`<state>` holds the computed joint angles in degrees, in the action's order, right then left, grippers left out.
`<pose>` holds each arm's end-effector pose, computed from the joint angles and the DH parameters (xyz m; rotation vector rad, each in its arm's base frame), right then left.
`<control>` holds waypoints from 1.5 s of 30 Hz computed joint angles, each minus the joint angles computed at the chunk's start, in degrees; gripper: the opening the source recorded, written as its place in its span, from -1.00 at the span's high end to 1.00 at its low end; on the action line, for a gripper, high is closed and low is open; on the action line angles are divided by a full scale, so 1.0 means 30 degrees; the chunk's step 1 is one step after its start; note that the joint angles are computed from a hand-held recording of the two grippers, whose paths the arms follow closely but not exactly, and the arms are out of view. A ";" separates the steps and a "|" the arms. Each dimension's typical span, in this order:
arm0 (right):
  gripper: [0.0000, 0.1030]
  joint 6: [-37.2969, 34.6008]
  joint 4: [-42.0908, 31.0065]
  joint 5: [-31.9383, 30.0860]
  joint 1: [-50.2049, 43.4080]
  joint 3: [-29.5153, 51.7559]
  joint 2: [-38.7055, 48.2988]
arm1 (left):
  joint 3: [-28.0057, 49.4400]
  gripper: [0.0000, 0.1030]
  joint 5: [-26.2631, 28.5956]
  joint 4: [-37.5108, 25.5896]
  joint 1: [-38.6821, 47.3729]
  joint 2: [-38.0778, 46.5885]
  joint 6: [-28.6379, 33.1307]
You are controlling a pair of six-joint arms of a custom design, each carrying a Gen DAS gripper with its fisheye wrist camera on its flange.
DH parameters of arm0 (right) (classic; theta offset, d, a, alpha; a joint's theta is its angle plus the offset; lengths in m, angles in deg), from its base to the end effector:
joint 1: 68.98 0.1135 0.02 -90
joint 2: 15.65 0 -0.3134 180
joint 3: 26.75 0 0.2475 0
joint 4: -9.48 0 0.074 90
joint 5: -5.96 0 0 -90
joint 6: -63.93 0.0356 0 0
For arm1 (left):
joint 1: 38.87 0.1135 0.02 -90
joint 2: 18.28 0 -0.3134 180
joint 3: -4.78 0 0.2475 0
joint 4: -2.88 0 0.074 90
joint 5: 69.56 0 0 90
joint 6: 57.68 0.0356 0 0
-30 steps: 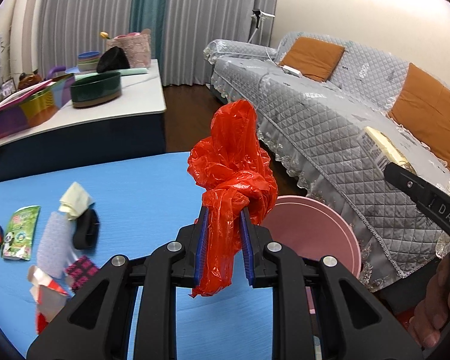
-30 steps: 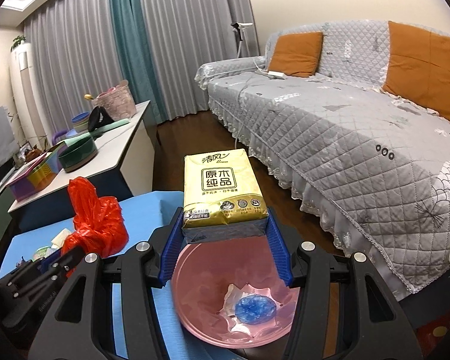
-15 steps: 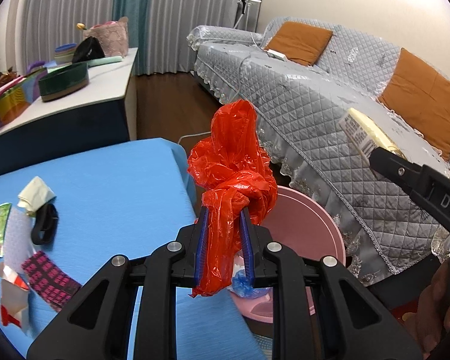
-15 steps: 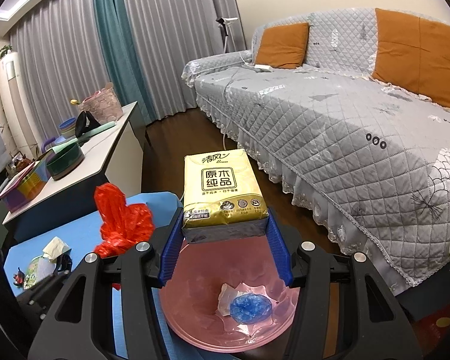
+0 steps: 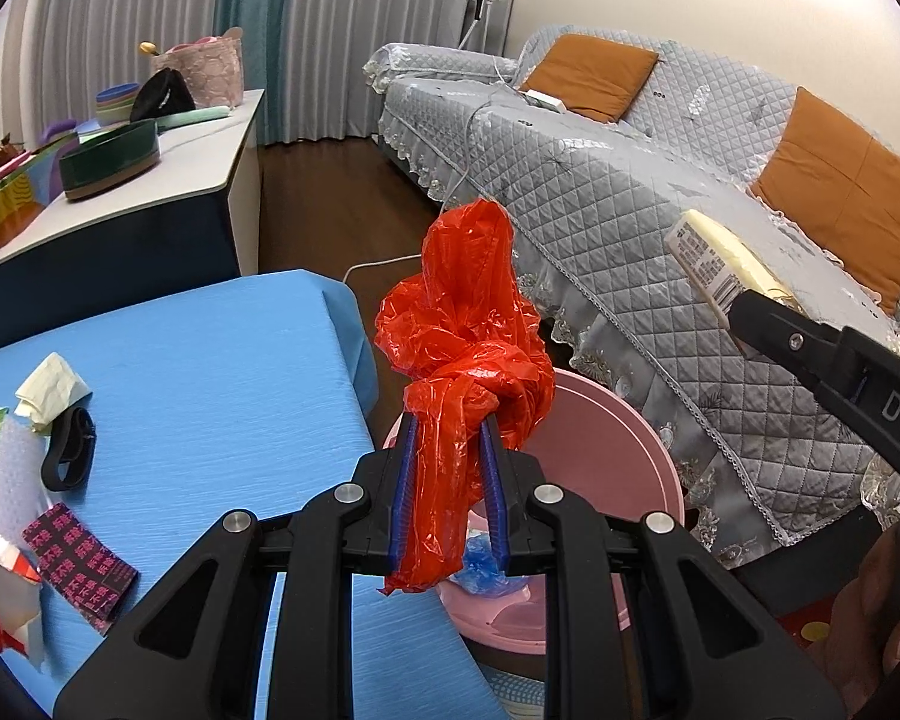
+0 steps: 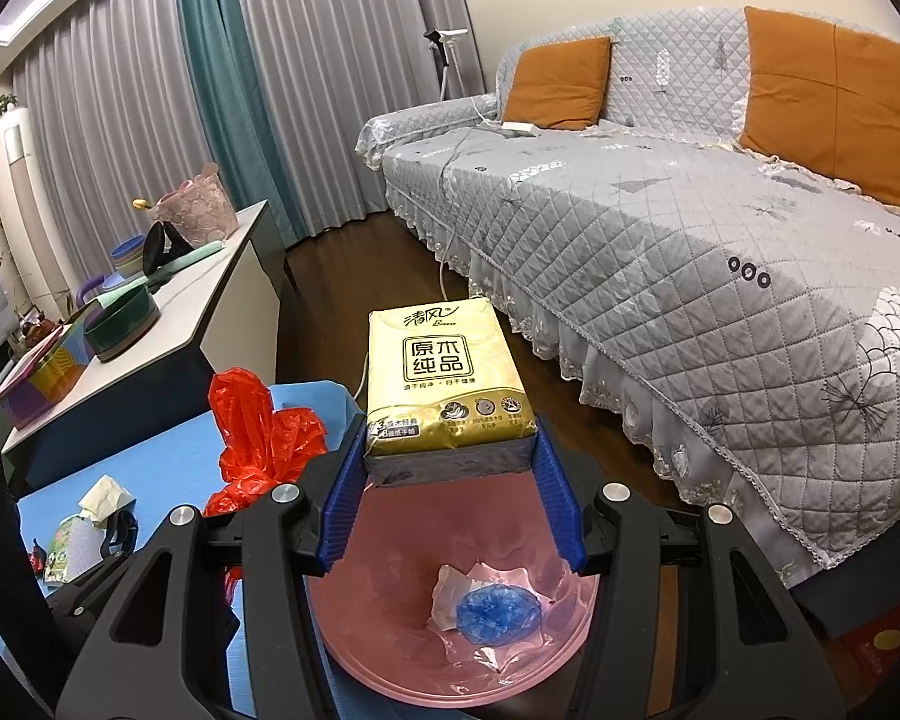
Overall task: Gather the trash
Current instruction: 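Open both tools to drop the red bag and tissue pack into the basin, then move both open tools back toward the table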
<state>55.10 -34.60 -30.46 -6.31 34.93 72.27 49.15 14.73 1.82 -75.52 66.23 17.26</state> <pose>0.1460 0.2202 0.2277 0.5329 2.0974 0.0176 0.2120 -0.1533 0.1938 0.3814 2.2794 -0.3534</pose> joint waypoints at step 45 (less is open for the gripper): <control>-0.20 -0.1705 0.0104 0.1049 0.2579 0.4766 0.3103 | -0.1236 0.32 0.7875 -0.6701 1.3402 -0.9724 0.5388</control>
<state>49.98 -34.29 -27.32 1.43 49.23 81.58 45.45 38.36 -18.28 -35.31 37.06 33.42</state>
